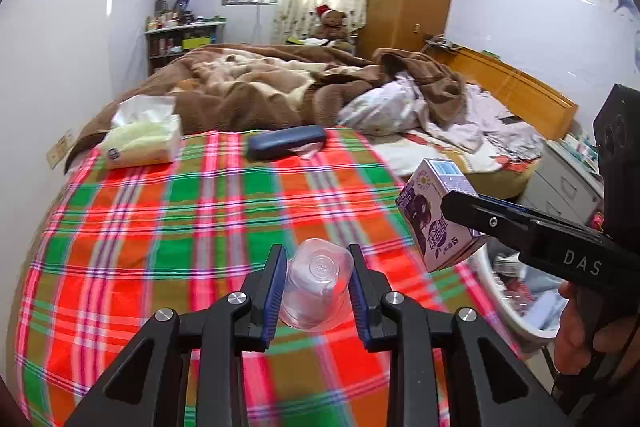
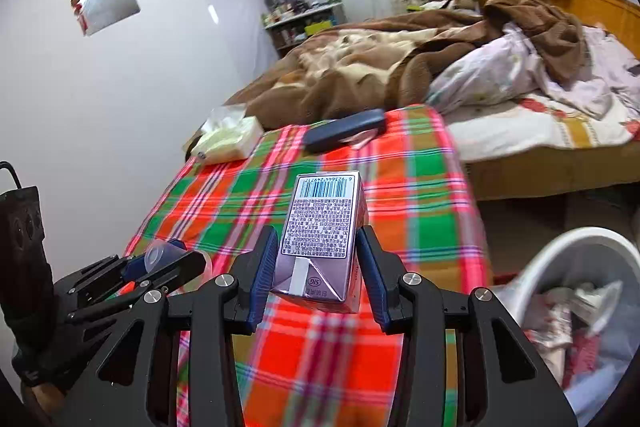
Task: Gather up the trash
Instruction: 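Carry the clear cup and milk box over the white bin and open both tools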
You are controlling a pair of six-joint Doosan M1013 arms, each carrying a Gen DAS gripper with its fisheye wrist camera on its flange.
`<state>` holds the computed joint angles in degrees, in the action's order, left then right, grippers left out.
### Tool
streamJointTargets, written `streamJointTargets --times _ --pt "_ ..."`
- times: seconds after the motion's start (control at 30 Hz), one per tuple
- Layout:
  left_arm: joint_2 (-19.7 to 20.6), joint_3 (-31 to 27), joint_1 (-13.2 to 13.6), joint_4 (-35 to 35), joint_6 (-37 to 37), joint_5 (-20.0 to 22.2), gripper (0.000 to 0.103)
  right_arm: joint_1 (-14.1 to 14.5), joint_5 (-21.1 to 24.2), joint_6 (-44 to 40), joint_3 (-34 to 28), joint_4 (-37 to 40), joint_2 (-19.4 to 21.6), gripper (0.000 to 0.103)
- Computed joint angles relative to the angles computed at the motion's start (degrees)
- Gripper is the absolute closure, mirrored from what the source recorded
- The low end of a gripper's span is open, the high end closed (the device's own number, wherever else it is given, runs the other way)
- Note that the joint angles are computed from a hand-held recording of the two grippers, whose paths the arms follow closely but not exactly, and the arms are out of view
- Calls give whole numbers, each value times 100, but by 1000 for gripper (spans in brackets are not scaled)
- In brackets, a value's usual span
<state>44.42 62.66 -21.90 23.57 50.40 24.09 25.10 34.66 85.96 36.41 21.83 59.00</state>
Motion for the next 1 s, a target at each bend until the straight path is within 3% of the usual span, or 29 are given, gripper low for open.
streamJointTargets --times 0.23,0.5,0.73,1.0 --pt "57 -191 -285 -233 414 -94 72 -155 -710 139 1024 -132 -540 60" --pt "288 -643 -531 -1002 1321 -29 72 -288 -1161 982 1687 -967 -879 60" --pt "666 -1274 -696 -2108 2503 275 72 -425 -1165 1865 1972 -1642 -981 60" --pt "1188 -2109 -823 -2687 3155 896 72 -550 -941 2424 2107 -2037 -986 60"
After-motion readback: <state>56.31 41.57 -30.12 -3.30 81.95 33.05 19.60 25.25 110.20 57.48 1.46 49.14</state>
